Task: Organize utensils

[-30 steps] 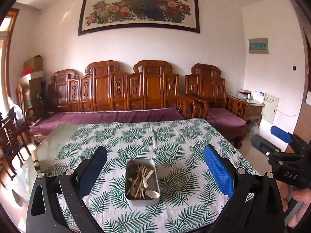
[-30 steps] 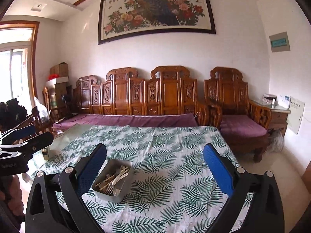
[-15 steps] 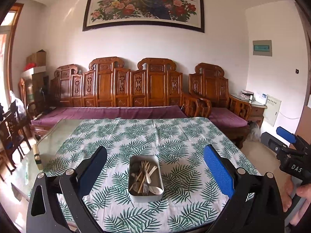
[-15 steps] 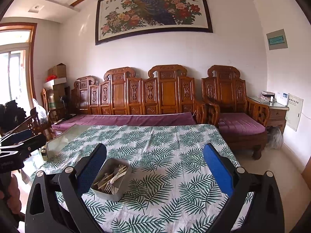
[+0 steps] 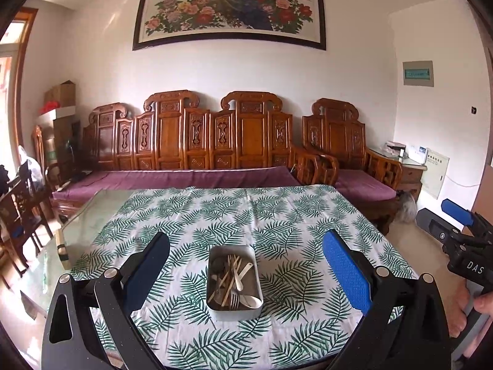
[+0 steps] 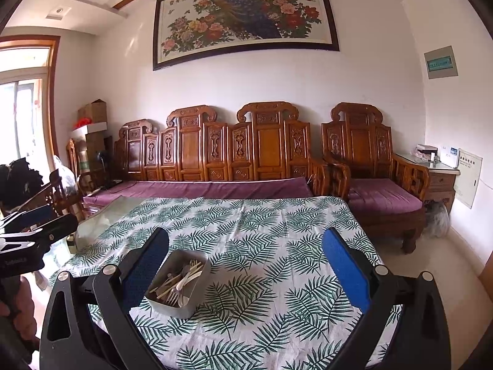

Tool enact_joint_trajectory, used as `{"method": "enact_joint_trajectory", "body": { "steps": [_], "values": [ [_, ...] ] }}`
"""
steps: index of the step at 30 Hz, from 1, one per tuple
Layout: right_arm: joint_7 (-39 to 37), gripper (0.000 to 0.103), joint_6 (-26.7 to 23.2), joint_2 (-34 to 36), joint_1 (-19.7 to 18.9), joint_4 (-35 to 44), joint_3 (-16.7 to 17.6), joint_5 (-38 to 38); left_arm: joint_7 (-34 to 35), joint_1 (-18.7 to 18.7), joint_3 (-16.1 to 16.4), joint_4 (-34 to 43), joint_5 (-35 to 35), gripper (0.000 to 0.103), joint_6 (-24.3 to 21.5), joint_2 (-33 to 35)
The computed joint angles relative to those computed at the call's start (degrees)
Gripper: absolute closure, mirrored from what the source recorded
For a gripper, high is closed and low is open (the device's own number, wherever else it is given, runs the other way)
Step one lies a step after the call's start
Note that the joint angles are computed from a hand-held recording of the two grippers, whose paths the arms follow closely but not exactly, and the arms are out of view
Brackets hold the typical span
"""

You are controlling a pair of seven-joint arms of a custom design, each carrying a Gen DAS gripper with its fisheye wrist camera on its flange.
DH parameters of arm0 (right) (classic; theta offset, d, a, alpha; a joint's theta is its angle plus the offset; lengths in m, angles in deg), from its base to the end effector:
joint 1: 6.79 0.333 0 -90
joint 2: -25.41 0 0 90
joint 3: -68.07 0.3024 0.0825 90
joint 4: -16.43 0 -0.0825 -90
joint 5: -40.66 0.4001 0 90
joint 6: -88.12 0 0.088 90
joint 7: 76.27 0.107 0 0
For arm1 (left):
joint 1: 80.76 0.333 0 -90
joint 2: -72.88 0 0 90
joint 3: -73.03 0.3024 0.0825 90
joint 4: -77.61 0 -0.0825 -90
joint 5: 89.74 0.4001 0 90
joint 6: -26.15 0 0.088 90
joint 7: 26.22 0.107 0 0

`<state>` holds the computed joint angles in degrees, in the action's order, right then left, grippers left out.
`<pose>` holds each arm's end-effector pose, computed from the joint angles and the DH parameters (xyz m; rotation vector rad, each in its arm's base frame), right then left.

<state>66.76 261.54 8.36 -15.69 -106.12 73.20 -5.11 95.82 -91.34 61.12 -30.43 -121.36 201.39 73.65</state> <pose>0.5273 0.0252 0.6362 -1.2882 1.6396 -1.0810 0.5902 -0.1988 0.6102 -1.1995 1.8665 -1.2495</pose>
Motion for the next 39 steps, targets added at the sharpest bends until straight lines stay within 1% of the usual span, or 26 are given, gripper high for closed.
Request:
{"method": "enact_joint_trajectory", "body": {
  "steps": [12, 19, 39],
  "values": [
    [0.1, 0.003, -0.2, 0.2, 0.0, 0.1, 0.0, 0.1, -1.1, -0.1, -0.2, -0.2, 1.3, 0.007, 0.7, 0.4],
    [0.3, 0.003, -0.2, 0.2, 0.0, 0.0, 0.1, -0.1, -0.1, -0.2, -0.3, -0.6, 0.3, 0.007, 1.2, 0.1],
    [1.0, 0.003, -0.2, 0.3, -0.2, 0.0, 0.2, -0.9, -0.6, -0.4, -0.2, -1.0, 1.1, 0.007, 1.8, -0.2]
  ]
}}
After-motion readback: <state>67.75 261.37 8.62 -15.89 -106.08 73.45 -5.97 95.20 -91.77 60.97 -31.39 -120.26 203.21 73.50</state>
